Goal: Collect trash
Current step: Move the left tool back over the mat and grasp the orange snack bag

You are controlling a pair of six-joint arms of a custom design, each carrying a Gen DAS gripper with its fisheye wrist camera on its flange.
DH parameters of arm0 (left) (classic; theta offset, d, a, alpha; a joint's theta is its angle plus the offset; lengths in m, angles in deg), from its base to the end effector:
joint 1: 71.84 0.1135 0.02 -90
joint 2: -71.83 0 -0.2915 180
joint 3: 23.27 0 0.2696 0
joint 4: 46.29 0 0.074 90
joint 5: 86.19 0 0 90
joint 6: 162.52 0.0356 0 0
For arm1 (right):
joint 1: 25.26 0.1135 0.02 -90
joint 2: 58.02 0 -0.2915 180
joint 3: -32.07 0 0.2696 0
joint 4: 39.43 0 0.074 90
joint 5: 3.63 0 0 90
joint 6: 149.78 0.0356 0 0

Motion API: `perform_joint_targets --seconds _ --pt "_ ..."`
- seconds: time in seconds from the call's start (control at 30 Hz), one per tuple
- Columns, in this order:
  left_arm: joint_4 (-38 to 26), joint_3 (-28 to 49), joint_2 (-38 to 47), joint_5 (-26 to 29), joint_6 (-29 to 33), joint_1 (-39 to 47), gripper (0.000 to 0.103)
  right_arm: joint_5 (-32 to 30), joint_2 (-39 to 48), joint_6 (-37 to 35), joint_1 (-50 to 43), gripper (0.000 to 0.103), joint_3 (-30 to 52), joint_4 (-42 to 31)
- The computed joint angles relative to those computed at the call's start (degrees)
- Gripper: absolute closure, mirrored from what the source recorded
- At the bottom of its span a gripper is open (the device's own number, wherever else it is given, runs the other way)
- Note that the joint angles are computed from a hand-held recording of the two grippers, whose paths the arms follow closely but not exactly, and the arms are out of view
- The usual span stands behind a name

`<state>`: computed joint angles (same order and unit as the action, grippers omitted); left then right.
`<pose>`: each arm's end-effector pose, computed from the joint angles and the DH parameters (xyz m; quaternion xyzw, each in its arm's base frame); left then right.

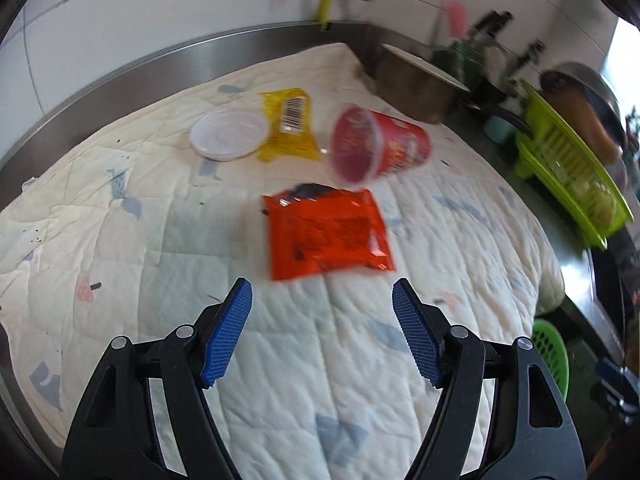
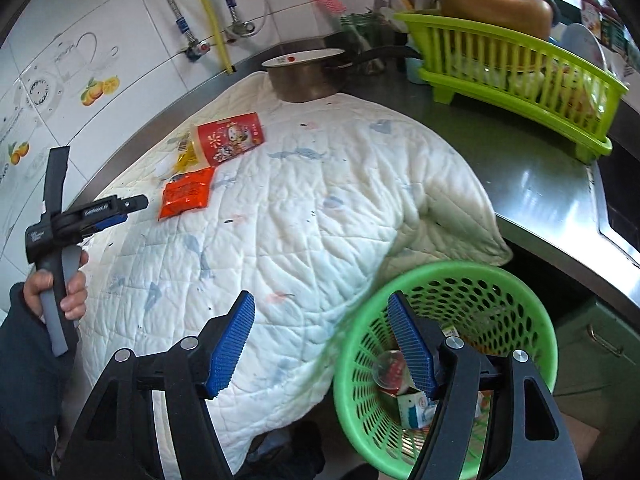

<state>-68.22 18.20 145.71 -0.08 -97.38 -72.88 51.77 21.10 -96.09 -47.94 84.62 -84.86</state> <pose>0.2305 -0.0018 0.1601 -0.2065 0.9288 -0.0371 0.3055 0.2274 -0.0731 0.1809 -0.1581 0.9308 0.1821 0.2746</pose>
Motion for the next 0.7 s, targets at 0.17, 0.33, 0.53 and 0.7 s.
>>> perform_joint_targets --seconds 0.17,0.33,0.53,0.7 --pt "4.9 2.2 8.6 5.8 2.7 6.8 0.032 1.9 0.0 5.5 5.9 0.036 -0.6 3.3" --pt "8.8 5.0 17.1 9.8 3.9 9.4 0.032 4.2 1.3 9.3 10.5 0.036 -0.1 5.7" --pt "10.9 7.4 23.4 14.4 3.5 11.1 0.032 6.3 3.5 12.0 14.7 0.036 1.8 7.5" --pt "11.3 8.0 24.3 14.9 3.8 12.1 0.032 7.3 5.2 13.6 18.0 0.036 3.4 8.6"
